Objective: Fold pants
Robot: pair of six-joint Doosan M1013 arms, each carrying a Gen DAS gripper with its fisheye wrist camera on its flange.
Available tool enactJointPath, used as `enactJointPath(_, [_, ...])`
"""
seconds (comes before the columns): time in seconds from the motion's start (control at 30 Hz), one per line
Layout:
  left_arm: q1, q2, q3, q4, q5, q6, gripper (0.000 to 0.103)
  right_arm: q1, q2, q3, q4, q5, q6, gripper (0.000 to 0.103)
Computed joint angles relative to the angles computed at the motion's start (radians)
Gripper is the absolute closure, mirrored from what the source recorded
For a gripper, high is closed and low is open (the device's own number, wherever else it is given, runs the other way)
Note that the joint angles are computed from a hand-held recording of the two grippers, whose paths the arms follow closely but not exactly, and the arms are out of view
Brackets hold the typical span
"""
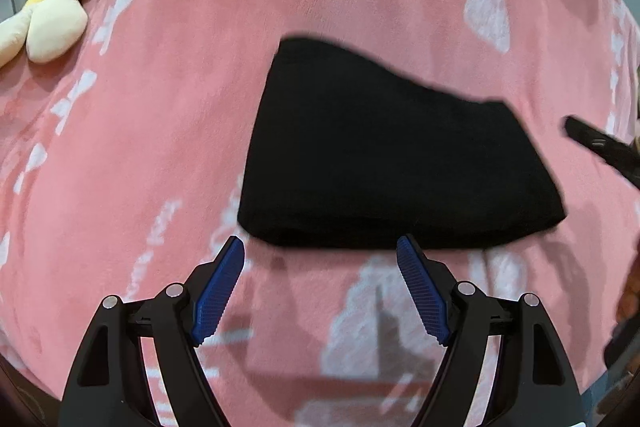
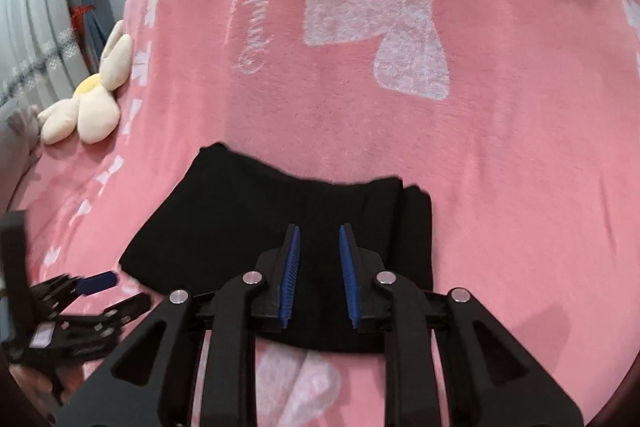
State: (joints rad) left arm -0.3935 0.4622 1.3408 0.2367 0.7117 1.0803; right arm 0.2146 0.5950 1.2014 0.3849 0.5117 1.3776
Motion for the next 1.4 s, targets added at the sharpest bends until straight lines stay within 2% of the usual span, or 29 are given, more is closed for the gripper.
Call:
enactJointPath(0.03, [0.002, -0.004, -0.003, 0.003, -0.032, -0.004, 0.025, -0.004, 0.028, -0.047, -0.038, 0.055, 0.04, 0.079])
enactJointPath(0.07, [0.004, -0.002, -0.012, 0.005, -0.039, -0.005, 0.022, -0.005, 0.048, -0.077, -0.082, 0.086, 0.093, 0.066])
enactJointPath(0.1, [0.008, 0.007, -0.03, 0.003, -0.042, -0.003, 0.015, -0.01, 0.079, -0.123, -0.116, 0.134, 0.14, 0.06])
enactJointPath(0.13, [0.012, 0.016, -0.045, -0.01, -0.042, 0.011, 0.015, -0.017, 0.112, -0.166, -0.115, 0.183, 0.147, 0.06])
enactJointPath(0.2, [0.026, 0.055, -0.104, -0.072, 0.016, 0.068, 0.015, -0.022, 0.149, -0.212, -0.113, 0.25, 0.153, 0.06])
enactJointPath(0.27, [0.038, 0.079, -0.129, -0.139, 0.03, 0.103, 0.015, -0.021, 0.175, -0.232, -0.11, 0.27, 0.134, 0.06])
enactJointPath(0.3, [0.039, 0.084, -0.129, -0.135, 0.02, 0.09, 0.015, -0.021, 0.179, -0.233, -0.09, 0.271, 0.109, 0.059])
enactJointPath(0.33, [0.038, 0.086, -0.127, -0.127, 0.012, 0.085, 0.015, -0.019, 0.18, -0.231, -0.078, 0.268, 0.088, 0.062])
enactJointPath(0.37, [0.034, 0.089, -0.127, -0.105, 0.009, 0.075, 0.015, -0.019, 0.188, -0.245, -0.055, 0.293, 0.052, 0.081])
enactJointPath(0.4, [0.03, 0.091, -0.124, -0.078, 0.004, 0.062, 0.015, -0.015, 0.185, -0.248, -0.048, 0.296, 0.035, 0.092])
enactJointPath(0.47, [0.021, 0.087, -0.115, -0.022, -0.006, 0.028, 0.015, -0.013, 0.152, -0.221, -0.022, 0.239, -0.036, 0.095])
enactJointPath(0.53, [0.024, 0.087, -0.113, -0.04, -0.009, 0.045, 0.015, -0.015, 0.087, -0.148, 0.023, 0.118, -0.088, 0.095])
enactJointPath(0.57, [0.027, 0.087, -0.113, -0.046, -0.006, 0.048, 0.015, -0.013, 0.065, -0.121, -0.024, 0.067, -0.092, 0.095])
enactJointPath(0.6, [0.028, 0.089, -0.115, -0.048, 0.002, 0.049, 0.015, -0.008, 0.07, -0.124, -0.119, 0.064, -0.049, 0.094])
enactJointPath(0.63, [0.029, 0.093, -0.117, -0.048, 0.004, 0.049, 0.013, -0.007, 0.092, -0.151, -0.174, 0.114, -0.007, 0.092])
enactJointPath(0.67, [0.028, 0.097, -0.119, -0.052, 0.009, 0.05, 0.011, -0.011, 0.137, -0.201, -0.2, 0.215, 0.029, 0.091])
enactJointPath(0.7, [0.027, 0.106, -0.129, -0.053, 0.029, 0.049, 0.011, -0.015, 0.159, -0.214, -0.201, 0.264, 0.057, 0.087])
enactJointPath(0.73, [0.028, 0.117, -0.143, -0.069, 0.055, 0.061, 0.011, -0.022, 0.154, -0.2, -0.17, 0.26, 0.06, 0.087])
enactJointPath(0.77, [0.036, 0.123, -0.148, -0.124, 0.07, 0.079, 0.01, -0.026, 0.123, -0.153, -0.136, 0.204, 0.055, 0.086])
enactJointPath(0.8, [0.041, 0.116, -0.137, -0.146, 0.056, 0.074, 0.011, -0.026, 0.072, -0.076, -0.112, 0.099, 0.061, 0.086])
enactJointPath(0.83, [0.046, 0.104, -0.121, -0.166, 0.038, 0.067, 0.012, -0.027, 0.037, -0.024, -0.058, 0.031, 0.022, 0.086])
enactJointPath(0.87, [0.049, 0.09, -0.102, -0.17, 0.019, 0.058, 0.012, -0.028, 0.008, 0.018, 0.002, -0.008, -0.036, 0.086])
enactJointPath(0.93, [0.048, 0.075, -0.082, -0.139, 0.003, 0.034, 0.011, -0.021, -0.016, 0.062, -0.005, -0.015, -0.044, 0.086])
enactJointPath(1.0, [0.044, 0.079, -0.083, -0.109, 0.019, 0.03, 0.011, -0.015, 0.018, 0.048, -0.083, 0.061, 0.011, 0.086])
enactJointPath(1.1, [0.041, 0.082, -0.088, -0.117, 0.038, 0.02, 0.012, -0.016, -0.009, 0.08, -0.067, 0.023, 0.074, 0.084])
enactJointPath(1.2, [0.035, 0.04, -0.046, -0.134, 0.008, 0.036, 0.012, -0.011, -0.092, 0.191, 0.069, -0.117, -0.004, 0.083])
enactJointPath(1.27, [0.015, 0.001, 0.001, -0.048, -0.021, -0.012, 0.012, 0.002, -0.127, 0.247, 0.034, -0.172, 0.03, 0.083])
enactJointPath(1.3, [0.007, -0.009, 0.012, -0.016, -0.024, -0.031, 0.012, 0.013, -0.147, 0.279, -0.019, -0.181, 0.075, 0.083])
enactJointPath(1.4, [-0.019, -0.053, 0.065, 0.054, -0.047, -0.078, 0.012, 0.028, -0.192, 0.353, -0.041, -0.204, 0.114, 0.083])
